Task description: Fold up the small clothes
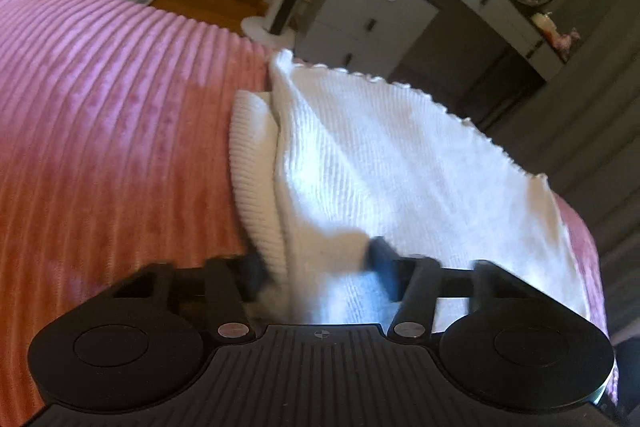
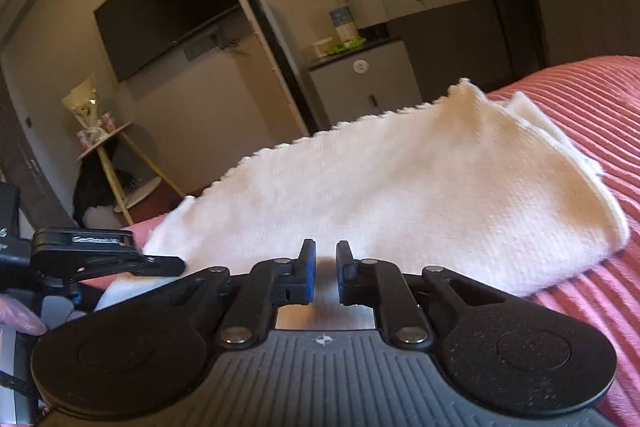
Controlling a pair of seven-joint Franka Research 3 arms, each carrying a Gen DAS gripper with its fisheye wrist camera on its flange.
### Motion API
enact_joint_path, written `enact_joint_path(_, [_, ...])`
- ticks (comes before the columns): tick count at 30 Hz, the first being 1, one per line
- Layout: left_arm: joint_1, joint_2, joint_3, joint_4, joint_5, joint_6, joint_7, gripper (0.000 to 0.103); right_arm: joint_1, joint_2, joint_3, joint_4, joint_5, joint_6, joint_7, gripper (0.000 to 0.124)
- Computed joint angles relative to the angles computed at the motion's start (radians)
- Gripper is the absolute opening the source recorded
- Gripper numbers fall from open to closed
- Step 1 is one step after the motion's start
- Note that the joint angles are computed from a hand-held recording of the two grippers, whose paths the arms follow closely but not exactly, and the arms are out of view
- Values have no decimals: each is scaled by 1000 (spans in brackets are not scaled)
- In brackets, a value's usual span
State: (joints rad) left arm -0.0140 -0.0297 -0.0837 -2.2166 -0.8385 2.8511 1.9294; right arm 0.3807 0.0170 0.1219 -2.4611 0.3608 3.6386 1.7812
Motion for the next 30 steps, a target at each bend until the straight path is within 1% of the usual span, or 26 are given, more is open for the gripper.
enact_joint_path(1, [1,1,-1,4,14,1,-30,46,-3,5,-1,4,-27,-7,13,10])
enact_joint_path(3, [4,6,-1,15,25,3,-66,31,7,18,2,29,15,-69,-49,10])
enact_joint_path(4, [4,8,-1,21,20,5,-69,29,0,22,2,33,-15,-94,-31,10])
enact_joint_path(5, [4,5,-3,24,15,5,-68,28,-10,22,2,25,-54,-82,6,10])
enact_joint_path(7, [-1,-7,-5,26,6,15,-42,27,-41,4,-5,4,-175,-66,136,10])
enact_joint_path(8, [-7,-16,-5,26,-14,19,-18,27,-43,-3,-9,-5,-173,-48,146,10])
enact_joint_path(9, [-14,-28,-5,23,-28,25,1,26,-40,-8,-10,-10,-144,-32,127,11])
enact_joint_path(11, [-33,-43,-2,29,-51,37,35,25,-31,-14,-8,-17,-54,-1,70,11])
enact_joint_path(15, [-85,-52,-14,64,-17,72,58,25,-40,-31,-22,-40,3,36,111,11])
enact_joint_path(19, [-151,-12,-55,131,41,101,97,25,-54,-56,-35,-65,18,54,133,11])
enact_joint_path(22, [-184,45,-97,182,70,107,134,25,-69,-66,-54,-84,-10,46,195,11])
enact_joint_path(23, [-186,66,-112,198,86,100,126,22,-73,-69,-58,-90,-14,42,210,11])
enact_joint_path(24, [-187,87,-128,211,100,96,120,15,-79,-70,-64,-98,-23,48,230,12])
enact_joint_path(25, [-186,117,-144,230,115,87,111,13,-86,-71,-75,-107,-58,57,266,13])
enact_joint_path(27, [-189,154,-153,241,220,75,4,13,-101,-70,-90,-118,-112,61,319,13])
enact_joint_path(28, [-193,167,-150,238,277,69,-60,13,-110,-68,-103,-123,-163,65,362,13])
enact_joint_path(29, [-191,170,-149,231,317,64,-104,17,-120,-66,-118,-129,-230,67,421,13])
enact_joint_path(30, [-181,159,-161,213,316,70,-114,20,-131,-61,-131,-131,-289,71,483,13])
